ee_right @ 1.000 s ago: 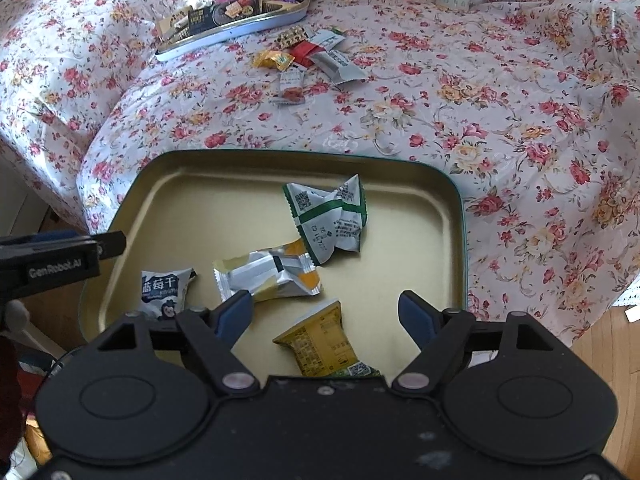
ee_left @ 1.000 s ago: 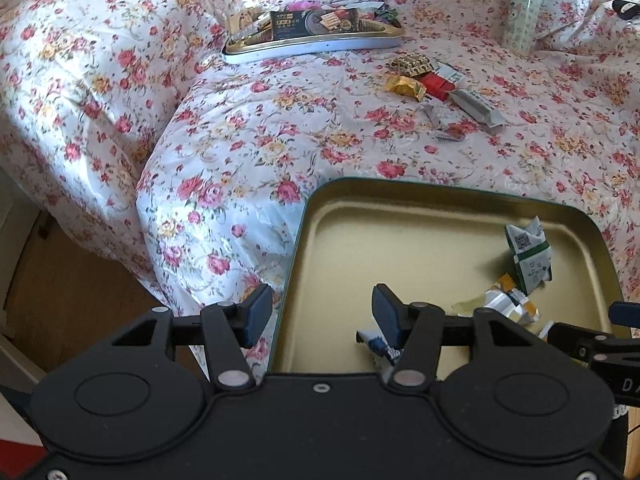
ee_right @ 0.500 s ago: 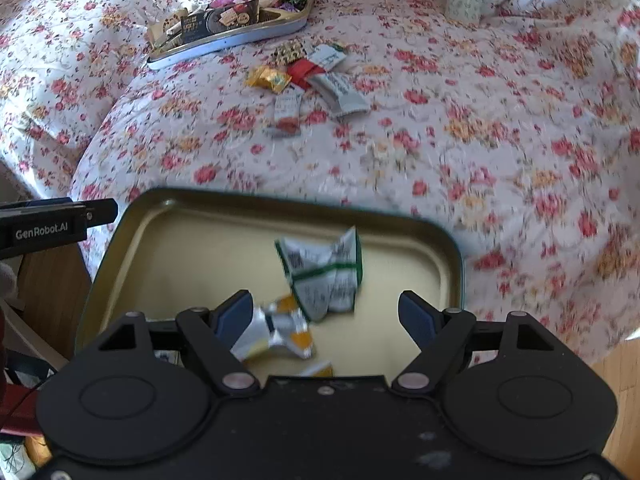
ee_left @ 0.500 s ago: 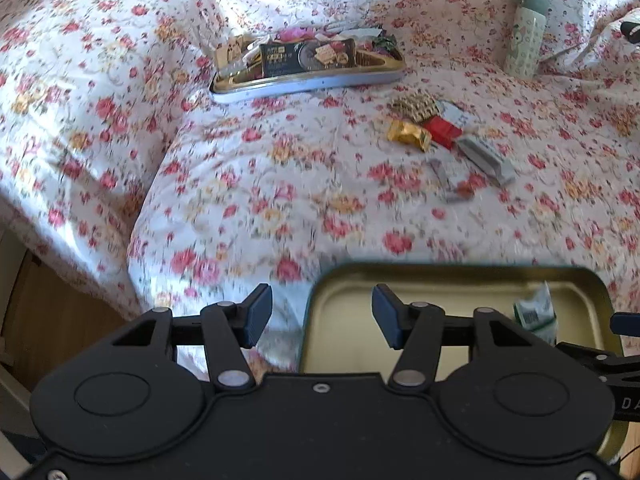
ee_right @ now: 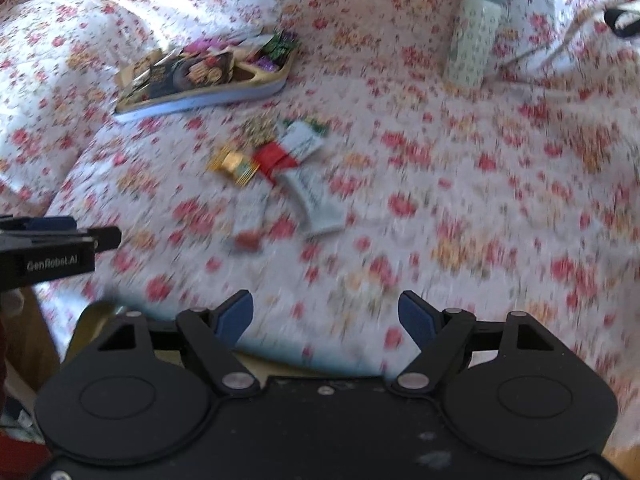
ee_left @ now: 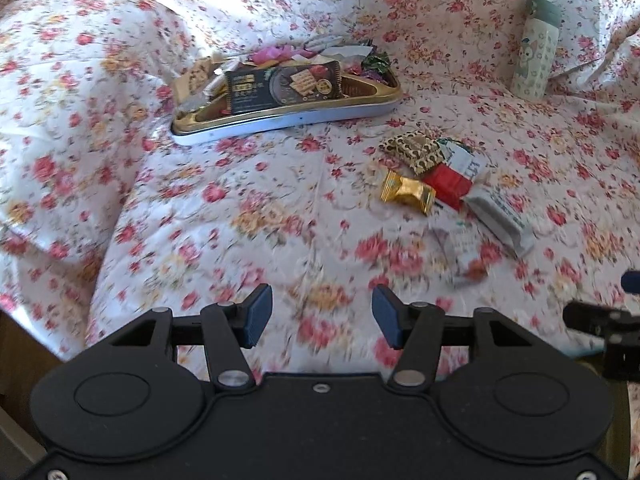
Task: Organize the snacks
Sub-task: 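Withdraw both open tools from the olive tray toward the snacks, then close right tool on white sesame crisp while left tool grasps heart-print packet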
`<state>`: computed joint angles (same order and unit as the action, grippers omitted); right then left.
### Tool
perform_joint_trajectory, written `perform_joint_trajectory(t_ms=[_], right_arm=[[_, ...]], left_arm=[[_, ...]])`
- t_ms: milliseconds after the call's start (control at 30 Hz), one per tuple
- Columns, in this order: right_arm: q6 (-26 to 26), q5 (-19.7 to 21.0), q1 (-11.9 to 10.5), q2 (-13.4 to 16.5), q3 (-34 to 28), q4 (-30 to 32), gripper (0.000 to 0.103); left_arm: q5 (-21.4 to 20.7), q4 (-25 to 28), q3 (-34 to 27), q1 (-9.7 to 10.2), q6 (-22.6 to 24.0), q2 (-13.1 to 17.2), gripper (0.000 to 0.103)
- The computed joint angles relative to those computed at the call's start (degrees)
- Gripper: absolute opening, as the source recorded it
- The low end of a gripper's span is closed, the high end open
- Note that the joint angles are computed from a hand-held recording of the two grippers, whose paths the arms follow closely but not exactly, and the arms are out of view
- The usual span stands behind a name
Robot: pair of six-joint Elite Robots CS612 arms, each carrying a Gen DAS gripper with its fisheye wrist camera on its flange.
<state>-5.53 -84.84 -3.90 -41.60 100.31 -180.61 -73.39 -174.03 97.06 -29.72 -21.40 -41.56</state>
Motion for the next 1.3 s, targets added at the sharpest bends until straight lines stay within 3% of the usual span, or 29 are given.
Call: perform_joint_trajectory(t_ms=[167, 467, 600, 700, 800, 867, 1067, 1300], right_arm=[[0.2, -0.4, 0.1, 3.2, -4.9, 0.4, 0.081], [-2.8, 0.0, 1.1, 8.1, -11.7, 0.8, 0.067], [-5.6, -0.2, 1.4, 9.5, -13.2, 0.9, 0.052], [-6.8, 0.2, 1.3, 10.2, -13.5, -0.3, 0.048], [-7.0, -0.3, 1.1, 10.4, -13.8, -1.2, 0.029], [-5.6, -0.8, 0.9, 10.7, -14.2, -1.3, 0.025], [-1.2, -2.3, -0.1, 11.1, -14.7, -2.0, 0.022], [0.9, -2.5, -1.3, 12.1, -14.2, -7.0, 0.022]], left_arm=[[-1.9, 1.8, -3.9, 0.83, 0.4, 2.3, 0.061], [-4.9, 4.9, -9.3, 2.34, 0.2, 5.2, 0.061], [-6.4, 5.9, -11.5, 3.02, 0.2, 6.2, 0.061], [-7.0, 6.7, -13.0, 3.33, 0.5, 6.8, 0.061], [-7.7, 7.6, -14.7, 3.56, 0.5, 7.5, 0.061], [-8.4, 8.1, -15.8, 3.68, 0.2, 8.0, 0.061], [-10.6, 10.4, -19.7, 3.80, -0.3, 9.6, 0.061], [-14.1, 10.2, -23.4, 3.76, -1.3, 11.4, 0.061]])
